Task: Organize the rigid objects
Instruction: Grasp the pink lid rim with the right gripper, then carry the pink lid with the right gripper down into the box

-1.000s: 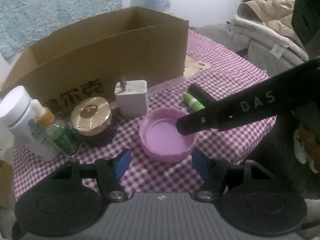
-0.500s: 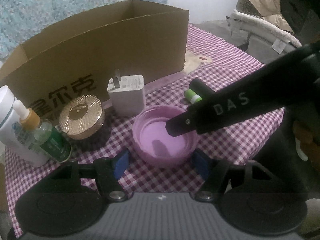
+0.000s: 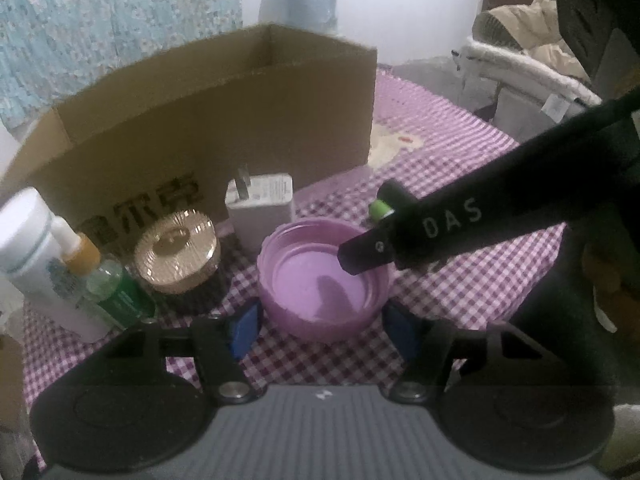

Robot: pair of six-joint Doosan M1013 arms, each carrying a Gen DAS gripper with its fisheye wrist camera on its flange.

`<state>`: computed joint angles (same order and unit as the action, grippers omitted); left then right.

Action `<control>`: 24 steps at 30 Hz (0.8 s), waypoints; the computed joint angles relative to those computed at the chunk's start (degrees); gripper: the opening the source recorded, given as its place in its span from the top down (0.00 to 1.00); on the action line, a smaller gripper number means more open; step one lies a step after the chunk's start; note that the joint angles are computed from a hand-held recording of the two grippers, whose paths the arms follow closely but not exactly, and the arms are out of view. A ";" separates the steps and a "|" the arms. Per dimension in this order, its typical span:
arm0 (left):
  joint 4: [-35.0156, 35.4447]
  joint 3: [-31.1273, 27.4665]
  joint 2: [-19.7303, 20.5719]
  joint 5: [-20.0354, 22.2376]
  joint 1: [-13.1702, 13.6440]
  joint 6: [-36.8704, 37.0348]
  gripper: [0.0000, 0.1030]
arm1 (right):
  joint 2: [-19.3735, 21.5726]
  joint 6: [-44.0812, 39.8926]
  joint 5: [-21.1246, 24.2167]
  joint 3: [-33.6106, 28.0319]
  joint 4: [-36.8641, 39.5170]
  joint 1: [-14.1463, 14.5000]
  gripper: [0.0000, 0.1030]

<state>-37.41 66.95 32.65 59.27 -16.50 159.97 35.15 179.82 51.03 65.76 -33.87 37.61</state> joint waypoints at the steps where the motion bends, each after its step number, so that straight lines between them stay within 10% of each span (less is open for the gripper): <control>1: -0.50 0.21 -0.29 -0.21 0.01 0.33 0.35 | -0.05 0.17 0.61 -0.32 -0.81 0.28 0.83; 13: -9.84 -3.69 -1.83 -1.40 1.16 5.02 0.36 | -1.24 -0.70 4.72 -4.73 -13.16 2.50 0.83; 24: 5.29 -31.41 11.24 6.84 -1.75 -11.27 0.36 | 1.37 -20.05 -1.06 -14.53 0.20 -5.25 0.83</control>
